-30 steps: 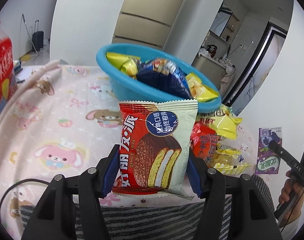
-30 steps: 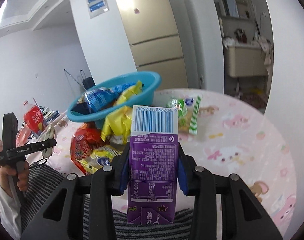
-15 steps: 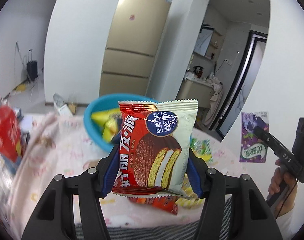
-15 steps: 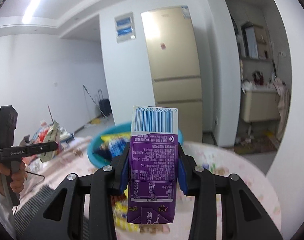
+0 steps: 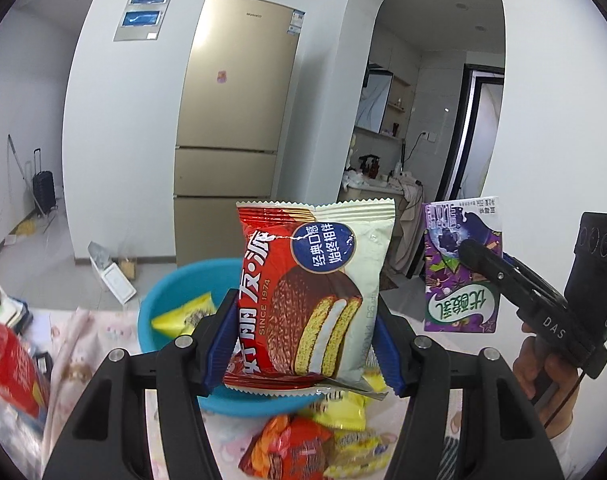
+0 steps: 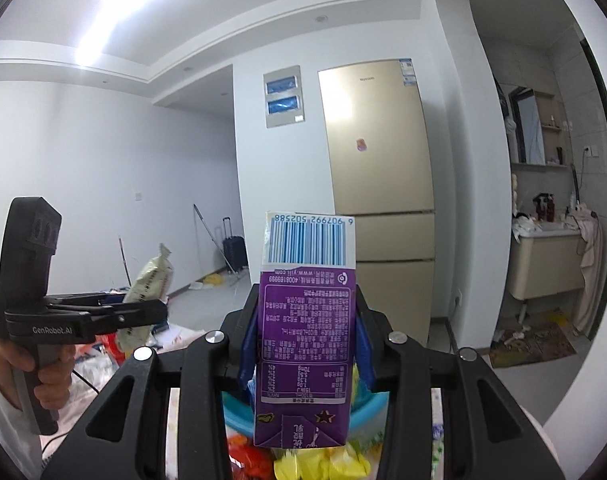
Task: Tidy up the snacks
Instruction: 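Carry the cake packet and purple carton over the basin and open both tools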
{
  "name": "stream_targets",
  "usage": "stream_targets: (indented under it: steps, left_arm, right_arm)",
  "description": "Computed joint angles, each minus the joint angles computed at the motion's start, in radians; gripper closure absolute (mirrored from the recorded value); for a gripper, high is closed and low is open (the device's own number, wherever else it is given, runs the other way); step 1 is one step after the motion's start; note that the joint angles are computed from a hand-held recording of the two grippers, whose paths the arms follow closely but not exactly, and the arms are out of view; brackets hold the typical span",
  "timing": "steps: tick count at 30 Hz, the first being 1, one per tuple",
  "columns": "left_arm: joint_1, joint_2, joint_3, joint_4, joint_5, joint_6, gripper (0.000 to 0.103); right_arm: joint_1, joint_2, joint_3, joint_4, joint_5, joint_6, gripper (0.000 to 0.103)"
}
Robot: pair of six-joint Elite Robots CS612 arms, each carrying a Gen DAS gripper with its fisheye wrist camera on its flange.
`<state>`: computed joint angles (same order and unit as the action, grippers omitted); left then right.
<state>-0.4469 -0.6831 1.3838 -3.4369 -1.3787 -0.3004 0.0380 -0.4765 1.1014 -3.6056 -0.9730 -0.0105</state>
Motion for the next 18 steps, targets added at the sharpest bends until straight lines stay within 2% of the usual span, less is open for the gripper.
stream_targets:
  steps: [4, 9, 14, 18]
  left_arm:
    - [0.002, 0.013, -0.039, 0.012, 0.034, 0.016, 0.040]
    - [-0.001, 0.040, -0.102, 0.044, 0.123, 0.052, 0.040]
    - [0.009, 0.083, -0.181, 0.095, 0.152, 0.032, 0.040]
    - [0.022, 0.115, -0.242, 0.143, 0.147, 0.015, 0.040]
  right_arm:
    - [0.008, 0.021, -0.058, 0.005, 0.015, 0.012, 0.065]
    - [0.015, 0.056, -0.136, 0.040, 0.032, 0.025, 0.065]
    - [0.019, 0.104, -0.235, 0.081, 0.032, 0.075, 0.065]
    - [0.023, 0.142, -0.313, 0.127, 0.017, 0.098, 0.065]
